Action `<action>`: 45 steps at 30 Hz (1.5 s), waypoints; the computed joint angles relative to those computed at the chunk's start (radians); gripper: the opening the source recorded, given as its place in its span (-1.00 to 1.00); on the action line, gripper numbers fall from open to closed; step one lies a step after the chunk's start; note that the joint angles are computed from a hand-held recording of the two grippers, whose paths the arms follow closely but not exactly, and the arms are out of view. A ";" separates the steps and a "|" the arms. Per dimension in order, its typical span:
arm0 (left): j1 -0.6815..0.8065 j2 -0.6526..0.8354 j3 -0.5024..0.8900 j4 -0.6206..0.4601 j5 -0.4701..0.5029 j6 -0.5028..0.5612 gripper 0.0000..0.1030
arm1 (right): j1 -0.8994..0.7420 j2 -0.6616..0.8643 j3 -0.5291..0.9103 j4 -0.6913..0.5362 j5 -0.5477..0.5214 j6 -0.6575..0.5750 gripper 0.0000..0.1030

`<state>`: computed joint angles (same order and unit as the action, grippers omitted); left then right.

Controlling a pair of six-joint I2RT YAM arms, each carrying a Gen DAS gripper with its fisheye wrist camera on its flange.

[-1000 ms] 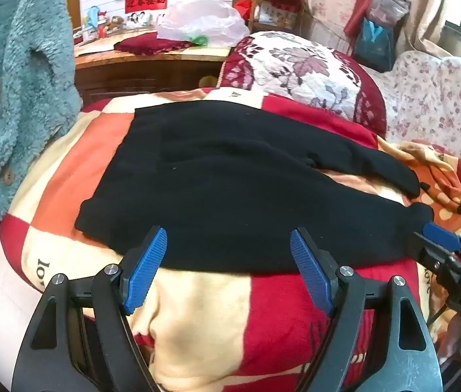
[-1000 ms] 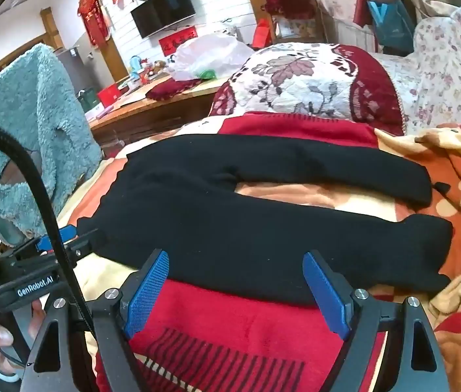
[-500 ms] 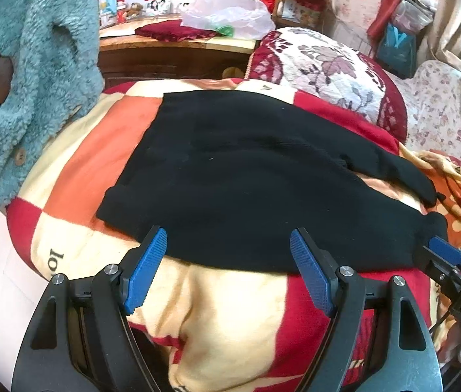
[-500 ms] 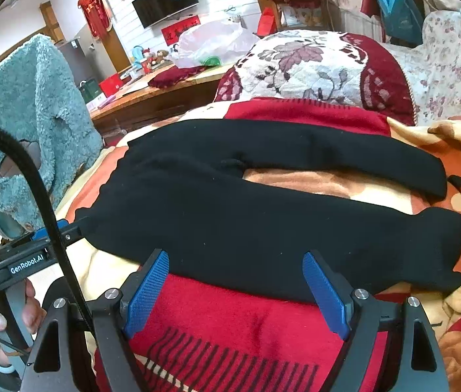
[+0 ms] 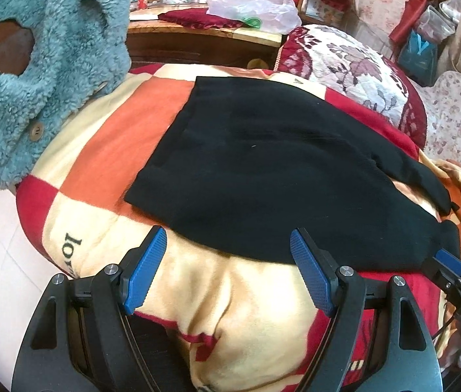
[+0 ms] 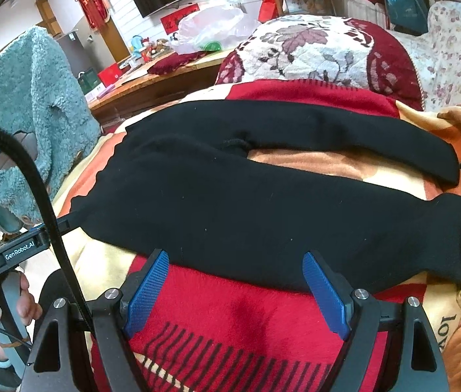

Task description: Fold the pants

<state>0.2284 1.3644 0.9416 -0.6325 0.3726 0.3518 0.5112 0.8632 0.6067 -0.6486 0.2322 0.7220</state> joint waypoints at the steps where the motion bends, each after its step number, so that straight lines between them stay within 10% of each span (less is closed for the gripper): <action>1: 0.002 0.000 0.003 -0.004 -0.007 0.003 0.53 | 0.000 0.001 0.000 0.001 0.000 -0.001 0.62; 16: 0.000 -0.011 0.000 -0.016 -0.003 0.022 0.53 | -0.014 -0.004 -0.007 0.000 -0.005 0.007 0.62; 29: 0.157 0.272 0.182 -0.188 0.129 -0.021 0.53 | -0.026 0.019 -0.062 0.044 -0.022 -0.003 0.62; 45: 0.066 0.324 0.210 -0.035 0.071 -0.169 0.53 | -0.060 -0.001 -0.127 0.087 -0.008 -0.072 0.62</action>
